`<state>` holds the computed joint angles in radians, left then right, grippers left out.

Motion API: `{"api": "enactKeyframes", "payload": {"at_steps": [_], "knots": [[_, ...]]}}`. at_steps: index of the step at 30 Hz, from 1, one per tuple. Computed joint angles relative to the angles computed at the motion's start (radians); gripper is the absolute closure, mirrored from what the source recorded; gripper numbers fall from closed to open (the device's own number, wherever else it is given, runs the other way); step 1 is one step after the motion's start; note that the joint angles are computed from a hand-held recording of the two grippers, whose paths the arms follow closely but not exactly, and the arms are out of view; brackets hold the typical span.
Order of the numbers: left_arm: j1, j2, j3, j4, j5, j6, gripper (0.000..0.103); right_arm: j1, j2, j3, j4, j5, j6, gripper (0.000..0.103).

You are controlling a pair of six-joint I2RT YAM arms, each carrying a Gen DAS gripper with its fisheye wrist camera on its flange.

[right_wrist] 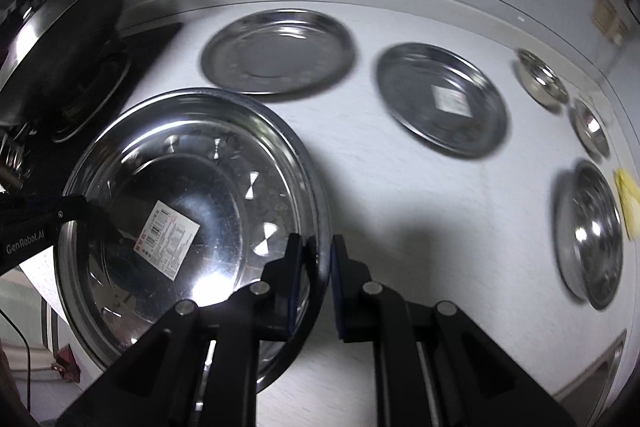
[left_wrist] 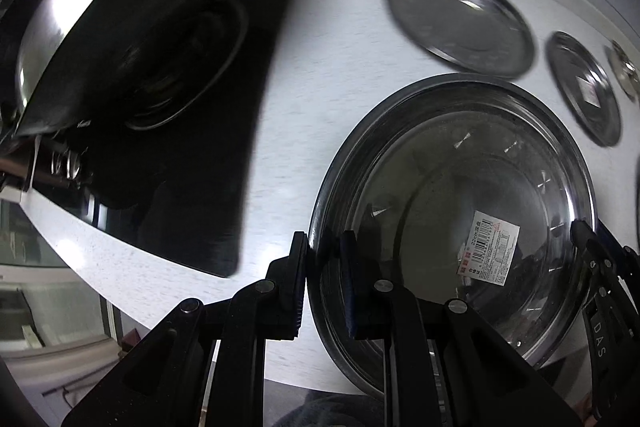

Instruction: Organize plates and bowls

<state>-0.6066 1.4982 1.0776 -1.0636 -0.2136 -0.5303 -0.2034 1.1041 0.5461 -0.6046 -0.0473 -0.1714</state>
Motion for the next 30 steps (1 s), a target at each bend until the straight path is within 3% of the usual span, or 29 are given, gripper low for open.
{"api": "enactKeyframes", "payload": {"at_steps": [8,17,18,19,21,26,30], "knots": [[0.044,0.037,-0.166,0.176,0.006,0.018,0.09,0.169,0.131,-0.031,0.117,0.062,0.134,0.09],[0.014,0.028,-0.198,0.231,-0.02,-0.013,0.091,0.186,0.154,-0.054,0.157,0.086,0.17,0.088],[0.023,0.004,-0.209,0.236,-0.03,-0.024,0.084,0.191,0.139,-0.06,0.157,0.095,0.178,0.088],[0.032,-0.009,-0.214,0.236,-0.035,-0.029,0.068,0.188,0.122,-0.064,0.154,0.1,0.181,0.088],[0.066,-0.054,-0.24,0.254,-0.03,-0.016,0.051,0.161,0.089,-0.068,0.134,0.082,0.179,0.088],[0.146,-0.174,-0.246,0.209,0.0,0.023,0.051,0.065,-0.006,-0.045,0.024,0.02,0.154,0.088],[0.078,-0.209,-0.128,0.146,0.051,0.008,0.049,-0.103,-0.115,0.031,-0.103,-0.079,0.077,0.088]]}}
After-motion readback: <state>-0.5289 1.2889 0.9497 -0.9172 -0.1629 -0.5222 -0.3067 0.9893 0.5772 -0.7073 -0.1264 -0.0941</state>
